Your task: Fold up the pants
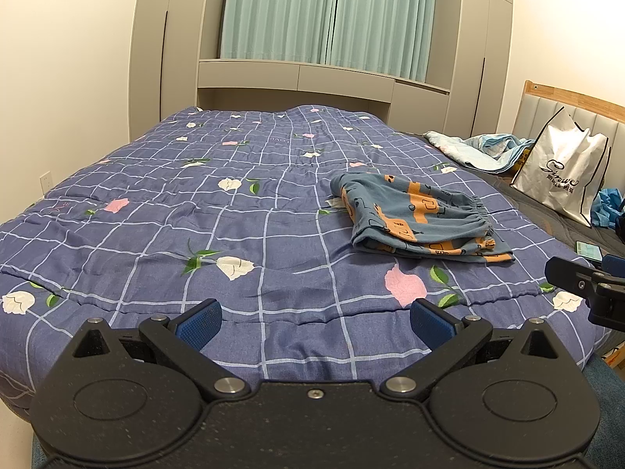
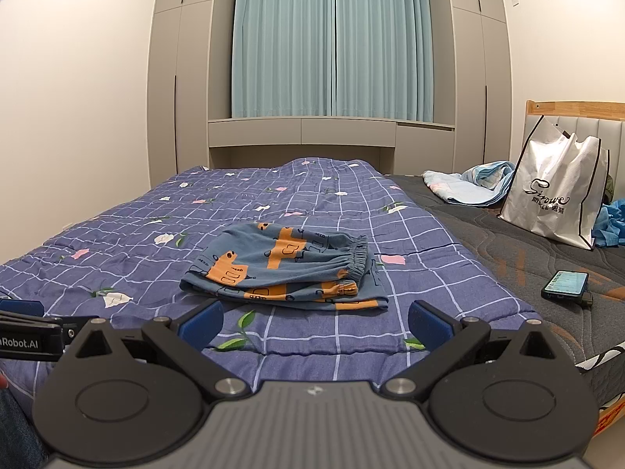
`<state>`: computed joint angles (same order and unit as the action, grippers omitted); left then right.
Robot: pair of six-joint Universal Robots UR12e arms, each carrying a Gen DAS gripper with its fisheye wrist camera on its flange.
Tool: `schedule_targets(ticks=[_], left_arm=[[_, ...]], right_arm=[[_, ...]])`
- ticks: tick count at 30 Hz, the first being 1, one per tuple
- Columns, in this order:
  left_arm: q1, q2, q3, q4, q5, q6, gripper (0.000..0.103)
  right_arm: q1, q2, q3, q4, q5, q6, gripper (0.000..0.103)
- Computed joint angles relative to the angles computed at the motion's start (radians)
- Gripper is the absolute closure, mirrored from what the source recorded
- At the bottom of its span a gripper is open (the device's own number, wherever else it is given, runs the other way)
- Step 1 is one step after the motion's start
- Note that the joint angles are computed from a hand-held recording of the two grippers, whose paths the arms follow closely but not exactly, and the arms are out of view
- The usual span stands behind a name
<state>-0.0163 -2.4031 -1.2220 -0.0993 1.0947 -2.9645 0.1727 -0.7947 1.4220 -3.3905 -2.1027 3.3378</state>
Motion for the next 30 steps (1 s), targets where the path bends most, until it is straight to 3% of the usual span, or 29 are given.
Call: schedule_targets(ticks=[10, 15, 30], left_arm=[[0.0, 0.001, -0.001, 0.002, -0.003, -0.001, 0.001], [-0.006, 0.006, -0.011, 0.027, 0.042, 0.001, 0.001], [-0.003, 0.007, -0.013, 0.03, 0.031, -0.003, 0.001]], right_arm=[[0.0, 0.001, -0.001, -0.001, -0.001, 0.0, 0.0], [0.001, 0.001, -0.001, -0.001, -0.001, 0.0, 0.0], [0.001, 0.001, 0.0, -0.002, -0.002, 0.0, 0.0]])
